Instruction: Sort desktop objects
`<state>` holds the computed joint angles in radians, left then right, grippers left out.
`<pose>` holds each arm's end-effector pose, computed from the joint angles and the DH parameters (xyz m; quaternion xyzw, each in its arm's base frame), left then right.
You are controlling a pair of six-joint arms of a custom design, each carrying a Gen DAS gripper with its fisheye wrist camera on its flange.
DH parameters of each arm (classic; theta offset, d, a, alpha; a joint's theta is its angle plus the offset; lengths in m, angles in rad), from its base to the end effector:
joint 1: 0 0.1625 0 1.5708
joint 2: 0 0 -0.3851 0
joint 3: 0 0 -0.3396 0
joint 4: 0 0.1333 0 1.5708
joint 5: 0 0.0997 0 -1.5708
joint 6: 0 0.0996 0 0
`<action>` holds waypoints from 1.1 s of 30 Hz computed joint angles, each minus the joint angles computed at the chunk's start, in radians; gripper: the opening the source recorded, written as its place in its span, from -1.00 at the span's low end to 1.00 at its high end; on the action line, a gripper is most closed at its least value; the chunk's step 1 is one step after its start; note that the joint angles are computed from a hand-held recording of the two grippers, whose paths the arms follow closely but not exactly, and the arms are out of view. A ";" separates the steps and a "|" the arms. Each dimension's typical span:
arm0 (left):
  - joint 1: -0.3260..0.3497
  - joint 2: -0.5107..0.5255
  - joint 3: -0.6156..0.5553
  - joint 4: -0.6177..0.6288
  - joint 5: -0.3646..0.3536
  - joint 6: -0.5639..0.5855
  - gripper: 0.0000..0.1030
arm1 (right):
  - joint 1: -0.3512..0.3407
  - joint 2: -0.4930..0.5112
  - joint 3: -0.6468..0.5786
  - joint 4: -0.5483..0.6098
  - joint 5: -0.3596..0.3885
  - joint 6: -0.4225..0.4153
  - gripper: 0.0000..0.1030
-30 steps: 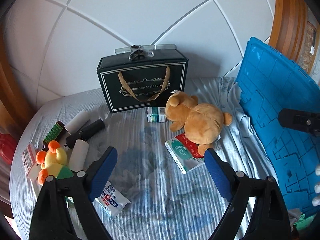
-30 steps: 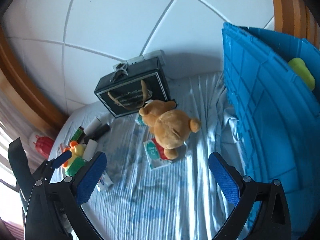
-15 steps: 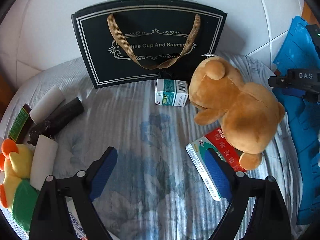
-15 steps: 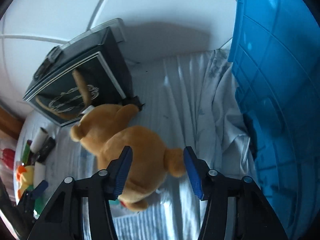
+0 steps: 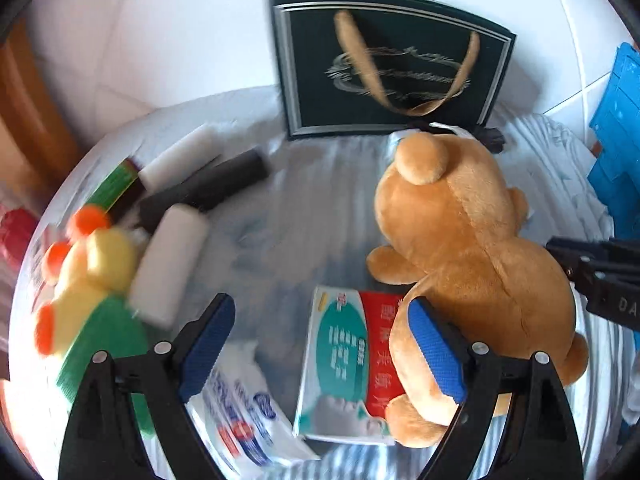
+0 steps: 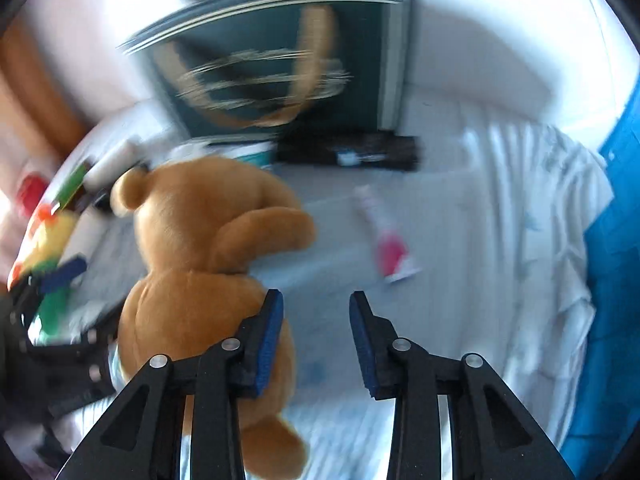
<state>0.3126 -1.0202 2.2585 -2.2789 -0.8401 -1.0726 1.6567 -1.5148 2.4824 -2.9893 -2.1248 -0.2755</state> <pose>-0.2819 -0.3011 0.0553 0.1767 0.8888 -0.2203 0.3609 0.1098 -0.3326 0.2345 0.1084 -0.9333 0.1888 0.2857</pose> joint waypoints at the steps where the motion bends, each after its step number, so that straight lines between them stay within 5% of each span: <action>1: -0.012 -0.030 0.017 0.028 -0.014 -0.032 0.73 | 0.000 -0.019 0.016 0.034 0.032 0.024 -0.37; 9: -0.121 -0.227 0.137 0.102 -0.069 -0.155 0.73 | -0.007 -0.292 0.196 0.295 0.170 0.144 -0.35; 13: -0.226 -0.261 0.142 0.155 -0.108 -0.271 0.73 | 0.020 -0.394 0.244 0.344 0.116 0.167 0.20; 18: -0.328 -0.164 0.165 0.012 -0.230 -0.370 0.73 | 0.030 -0.618 0.274 0.471 0.048 0.156 0.44; 20: -0.343 -0.085 0.157 -0.061 -0.256 -0.391 0.73 | 0.029 -0.693 0.281 0.513 0.013 0.130 0.65; 22: -0.343 -0.008 0.133 -0.089 -0.261 -0.415 0.73 | 0.014 -0.793 0.271 0.609 -0.012 0.090 0.65; 26: -0.349 0.066 0.067 0.118 -0.228 -0.519 0.73 | -0.053 -0.962 0.251 0.753 0.011 0.001 0.73; 29: -0.362 -0.006 0.095 0.279 -0.226 -0.628 0.73 | -0.087 -1.027 0.231 0.808 0.051 -0.050 1.00; 31: -0.347 -0.067 0.102 0.421 -0.238 -0.720 0.73 | -0.066 -1.022 0.230 0.801 0.061 -0.048 1.00; 33: -0.342 -0.146 0.141 0.428 -0.252 -0.760 0.73 | -0.044 -0.996 0.231 0.772 0.075 -0.049 1.00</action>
<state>-0.0296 -1.1662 2.3992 -1.8513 -1.0925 -1.8327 1.6123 -2.5103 2.7137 -2.2175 -2.0499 -0.3248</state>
